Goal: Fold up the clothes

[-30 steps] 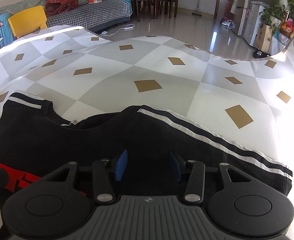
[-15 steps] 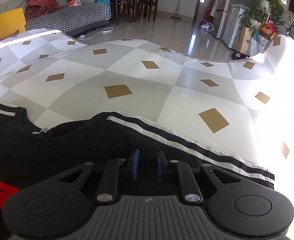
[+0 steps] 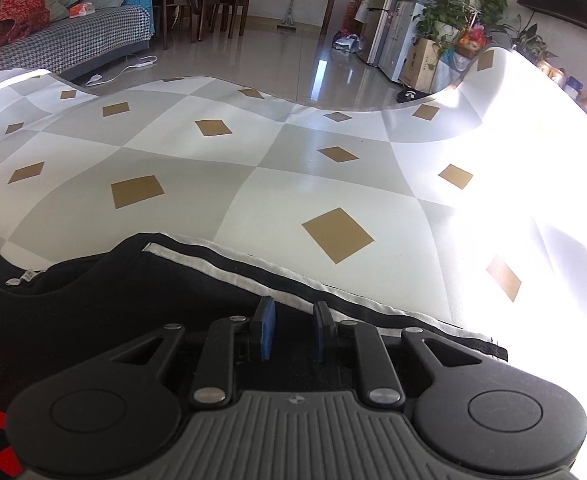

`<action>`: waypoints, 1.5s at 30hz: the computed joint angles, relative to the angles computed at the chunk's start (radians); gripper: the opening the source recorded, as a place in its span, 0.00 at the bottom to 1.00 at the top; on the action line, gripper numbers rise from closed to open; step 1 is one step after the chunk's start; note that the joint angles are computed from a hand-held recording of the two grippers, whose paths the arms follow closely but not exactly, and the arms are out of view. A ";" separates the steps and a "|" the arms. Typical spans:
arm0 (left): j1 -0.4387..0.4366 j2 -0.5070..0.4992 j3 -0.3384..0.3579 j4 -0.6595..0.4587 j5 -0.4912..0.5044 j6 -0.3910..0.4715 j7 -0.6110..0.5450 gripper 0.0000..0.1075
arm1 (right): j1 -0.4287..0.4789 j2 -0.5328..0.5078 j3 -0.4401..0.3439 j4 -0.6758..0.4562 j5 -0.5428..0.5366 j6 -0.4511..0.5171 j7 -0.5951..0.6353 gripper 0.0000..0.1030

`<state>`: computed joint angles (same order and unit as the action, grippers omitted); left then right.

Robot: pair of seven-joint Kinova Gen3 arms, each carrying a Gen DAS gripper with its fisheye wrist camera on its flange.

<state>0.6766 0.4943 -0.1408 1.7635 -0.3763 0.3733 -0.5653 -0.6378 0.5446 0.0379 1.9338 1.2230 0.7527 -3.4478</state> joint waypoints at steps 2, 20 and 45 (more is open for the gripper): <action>-0.035 0.017 0.037 -0.025 0.023 0.051 -0.030 0.96 | 0.004 0.000 -0.001 -0.007 -0.028 0.019 0.015 0.15; 0.032 0.086 0.008 -0.078 -0.098 0.130 -0.008 0.96 | 0.018 -0.222 -0.091 0.106 -0.016 -0.220 0.056 0.34; 0.014 0.033 -0.002 0.025 -0.138 0.072 -0.014 0.96 | -0.180 -0.289 -0.220 0.168 -0.145 -0.305 0.189 0.42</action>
